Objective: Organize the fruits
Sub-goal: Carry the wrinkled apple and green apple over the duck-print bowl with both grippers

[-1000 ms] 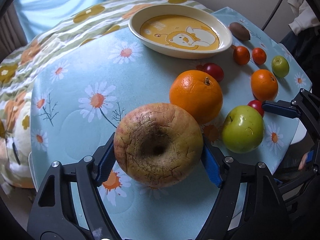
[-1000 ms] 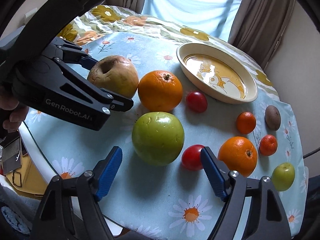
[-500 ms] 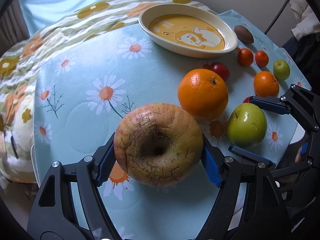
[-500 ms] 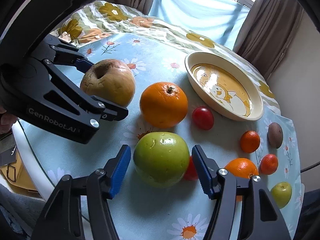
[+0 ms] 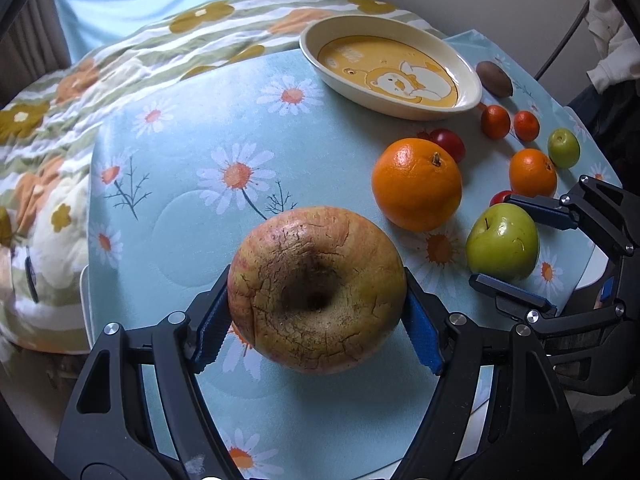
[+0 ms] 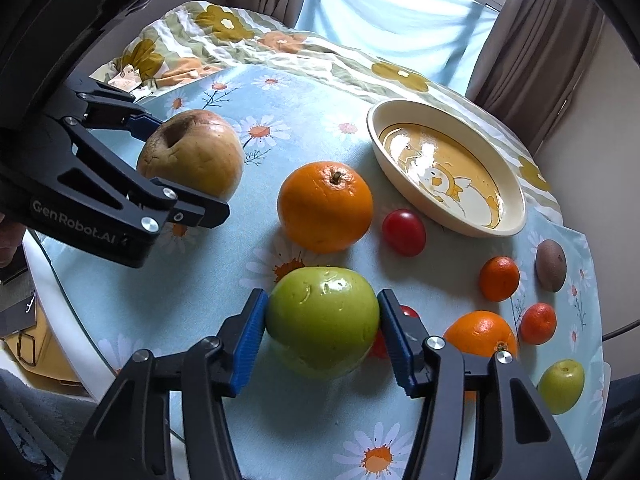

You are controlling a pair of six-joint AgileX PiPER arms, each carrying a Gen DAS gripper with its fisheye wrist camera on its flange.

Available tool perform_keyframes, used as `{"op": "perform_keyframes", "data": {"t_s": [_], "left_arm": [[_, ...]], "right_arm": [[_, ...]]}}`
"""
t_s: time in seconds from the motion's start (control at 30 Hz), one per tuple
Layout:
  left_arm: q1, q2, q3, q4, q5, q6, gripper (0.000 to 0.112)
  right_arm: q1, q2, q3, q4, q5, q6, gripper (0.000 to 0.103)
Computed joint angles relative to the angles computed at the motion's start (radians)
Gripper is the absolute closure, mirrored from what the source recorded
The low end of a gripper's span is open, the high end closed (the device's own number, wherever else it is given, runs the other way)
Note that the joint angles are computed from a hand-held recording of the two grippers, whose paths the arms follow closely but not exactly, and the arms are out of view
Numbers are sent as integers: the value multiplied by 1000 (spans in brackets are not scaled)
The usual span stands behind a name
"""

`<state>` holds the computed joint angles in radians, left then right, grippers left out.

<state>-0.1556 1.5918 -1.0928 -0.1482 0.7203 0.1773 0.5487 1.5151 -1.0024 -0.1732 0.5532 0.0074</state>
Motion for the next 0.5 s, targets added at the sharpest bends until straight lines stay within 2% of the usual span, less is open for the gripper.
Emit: {"op": "perform_keyframes", "data": {"t_s": [0.23, 0.5], "left_arm": [[23, -38, -23, -16, 31, 10, 32], [24, -5, -195, 15, 98, -44, 32]], "right_arm": [[-42, -18, -45, 99, 37, -43, 52], [-147, -9, -192, 217, 128, -112, 52]]}}
